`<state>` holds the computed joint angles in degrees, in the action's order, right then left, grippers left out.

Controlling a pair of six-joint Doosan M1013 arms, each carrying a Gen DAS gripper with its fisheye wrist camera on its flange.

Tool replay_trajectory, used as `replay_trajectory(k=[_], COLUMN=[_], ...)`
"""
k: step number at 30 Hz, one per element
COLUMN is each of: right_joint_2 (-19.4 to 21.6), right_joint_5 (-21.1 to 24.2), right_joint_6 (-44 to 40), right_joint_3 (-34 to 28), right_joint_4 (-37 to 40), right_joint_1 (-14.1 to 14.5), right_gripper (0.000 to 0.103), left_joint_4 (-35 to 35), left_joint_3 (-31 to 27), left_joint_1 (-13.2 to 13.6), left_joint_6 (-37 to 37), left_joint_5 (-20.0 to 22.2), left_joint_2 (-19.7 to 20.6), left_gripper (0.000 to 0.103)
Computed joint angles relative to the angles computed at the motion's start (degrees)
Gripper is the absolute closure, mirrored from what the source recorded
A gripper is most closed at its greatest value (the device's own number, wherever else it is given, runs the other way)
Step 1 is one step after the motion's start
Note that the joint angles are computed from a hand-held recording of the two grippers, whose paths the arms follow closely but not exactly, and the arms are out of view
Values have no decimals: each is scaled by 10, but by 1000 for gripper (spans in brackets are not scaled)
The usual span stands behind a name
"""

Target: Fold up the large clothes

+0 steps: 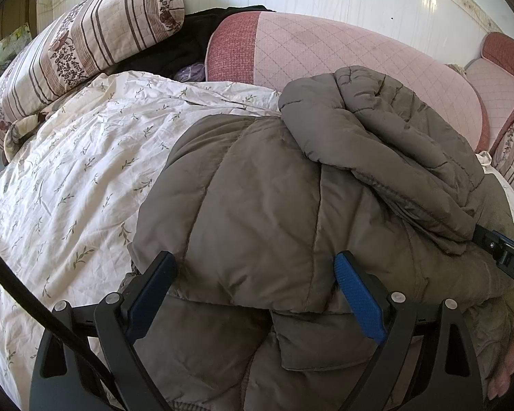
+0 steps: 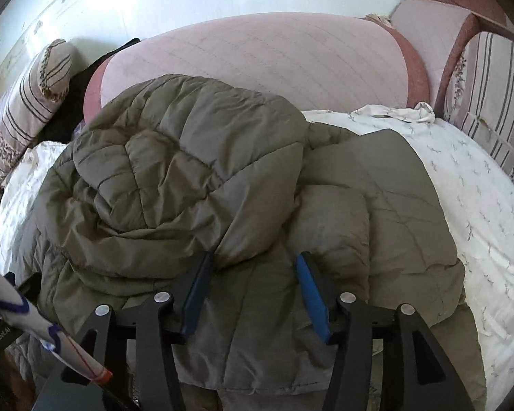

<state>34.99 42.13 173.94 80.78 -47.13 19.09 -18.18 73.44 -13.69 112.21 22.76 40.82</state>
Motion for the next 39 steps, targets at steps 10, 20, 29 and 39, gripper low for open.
replay_trajectory(k=[10, 20, 29, 39], right_joint_2=[-12, 11, 5, 19], right_joint_5=[-13, 3, 16, -6], right_joint_6=[51, -43, -29, -95], right_joint_3=[7, -18, -23, -36], right_joint_4=[-64, 9, -11, 50], right_joint_1=[14, 11, 24, 23], right_gripper=[47, 43, 43, 41], left_joint_4=[1, 3, 5, 6], left_joint_3=[-1, -1, 1, 2], left_joint_1=[0, 0, 0, 0], left_joint_6=[-1, -2, -4, -4], left_joint_5=[0, 0, -1, -1], left_joint_2=[1, 1, 0, 0], left_gripper=[9, 8, 7, 6])
